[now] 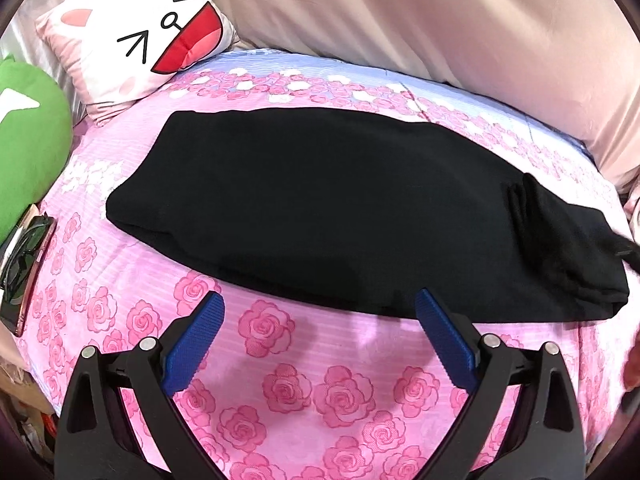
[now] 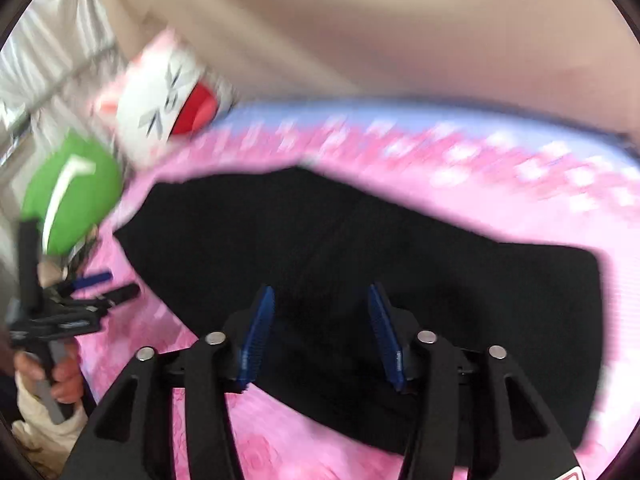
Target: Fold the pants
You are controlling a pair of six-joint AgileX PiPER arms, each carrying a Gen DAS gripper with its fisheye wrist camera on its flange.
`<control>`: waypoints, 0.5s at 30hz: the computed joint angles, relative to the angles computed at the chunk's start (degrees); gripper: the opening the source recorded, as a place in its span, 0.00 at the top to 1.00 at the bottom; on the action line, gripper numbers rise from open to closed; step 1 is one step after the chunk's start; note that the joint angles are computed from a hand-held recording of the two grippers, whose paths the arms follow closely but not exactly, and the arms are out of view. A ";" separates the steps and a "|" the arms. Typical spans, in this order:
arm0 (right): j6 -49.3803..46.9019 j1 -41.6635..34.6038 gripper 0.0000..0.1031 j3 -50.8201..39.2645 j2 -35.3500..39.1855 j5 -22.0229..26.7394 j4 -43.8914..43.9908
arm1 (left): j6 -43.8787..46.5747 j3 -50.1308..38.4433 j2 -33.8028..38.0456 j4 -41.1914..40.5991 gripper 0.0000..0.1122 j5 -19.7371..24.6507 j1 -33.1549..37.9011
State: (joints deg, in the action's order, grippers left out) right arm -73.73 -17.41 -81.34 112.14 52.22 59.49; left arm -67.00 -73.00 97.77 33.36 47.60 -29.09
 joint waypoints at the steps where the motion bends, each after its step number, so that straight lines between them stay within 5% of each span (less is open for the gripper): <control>1: 0.11 -2.19 0.36 0.57 -1.11 -0.27 0.54 | 0.07 0.16 -0.18 -0.19 0.16 -0.56 0.25; 6: 8.61 -14.77 0.31 -3.01 2.07 -2.67 -3.74 | 1.65 -1.53 0.61 -1.58 0.16 -2.81 0.31; 11: 15.84 -21.19 0.31 -10.17 12.68 7.78 -1.69 | 4.50 -8.42 4.78 -3.10 0.16 -1.74 -1.92; 15: 15.47 -20.31 0.31 -11.98 16.61 10.14 -0.51 | 11.70 -17.94 10.16 -12.58 0.16 -3.34 -1.20</control>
